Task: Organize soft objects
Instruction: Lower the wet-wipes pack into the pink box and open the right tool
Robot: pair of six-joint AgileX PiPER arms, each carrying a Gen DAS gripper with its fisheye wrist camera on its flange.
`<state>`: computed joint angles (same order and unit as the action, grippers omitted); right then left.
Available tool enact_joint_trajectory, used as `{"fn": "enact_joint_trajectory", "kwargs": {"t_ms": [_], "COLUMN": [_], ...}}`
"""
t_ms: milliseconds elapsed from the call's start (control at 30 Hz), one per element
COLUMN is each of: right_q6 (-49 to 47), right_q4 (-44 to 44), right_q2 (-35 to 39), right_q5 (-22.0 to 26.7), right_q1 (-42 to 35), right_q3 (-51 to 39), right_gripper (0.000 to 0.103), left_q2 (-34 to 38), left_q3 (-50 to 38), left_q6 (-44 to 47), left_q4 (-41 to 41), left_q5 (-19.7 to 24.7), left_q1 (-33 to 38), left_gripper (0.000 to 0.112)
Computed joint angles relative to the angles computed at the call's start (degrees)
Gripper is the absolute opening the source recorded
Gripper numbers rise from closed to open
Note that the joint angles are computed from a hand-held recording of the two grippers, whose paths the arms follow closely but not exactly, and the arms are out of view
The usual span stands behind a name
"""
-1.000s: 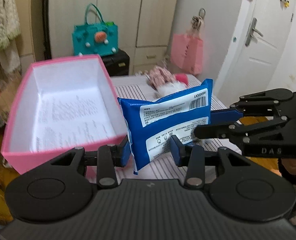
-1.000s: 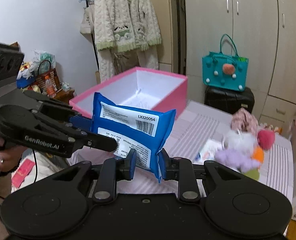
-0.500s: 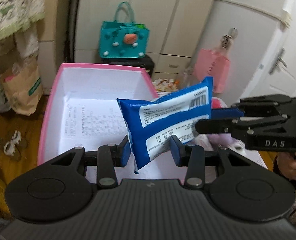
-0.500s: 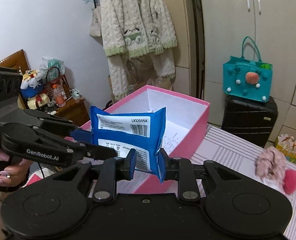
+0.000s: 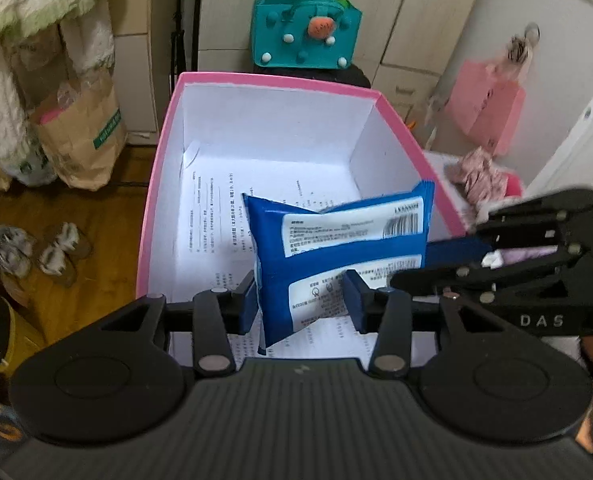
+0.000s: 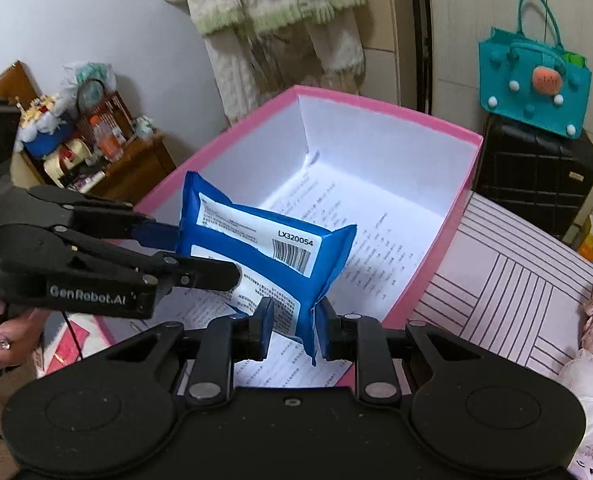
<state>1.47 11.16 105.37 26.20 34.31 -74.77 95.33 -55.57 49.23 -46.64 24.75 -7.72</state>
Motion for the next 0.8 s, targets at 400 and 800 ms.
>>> {"fn": "enact_joint_trajectory", "kwargs": {"t_ms": [400,800], "right_q6": [7.84,13.14], "right_q4": [-9.97,-14.1], "right_q2": [-0.87,-11.87], "right_q5": [-0.45,-2.43], "right_q1": [1.79,3.4], "right_q3": [0.69,8.9], "right_gripper": [0.028,0.03], "left_q2": [-4.58,-15.53], "left_q3": [6.43,9.39], "left_q6": [-0.04,-28.81], "left_q4": [2.76,31.91], "left_q5": [-14.39,-9.55], "left_q1": [-5.26,-7.64], "left_gripper": [0.061,0.063]}}
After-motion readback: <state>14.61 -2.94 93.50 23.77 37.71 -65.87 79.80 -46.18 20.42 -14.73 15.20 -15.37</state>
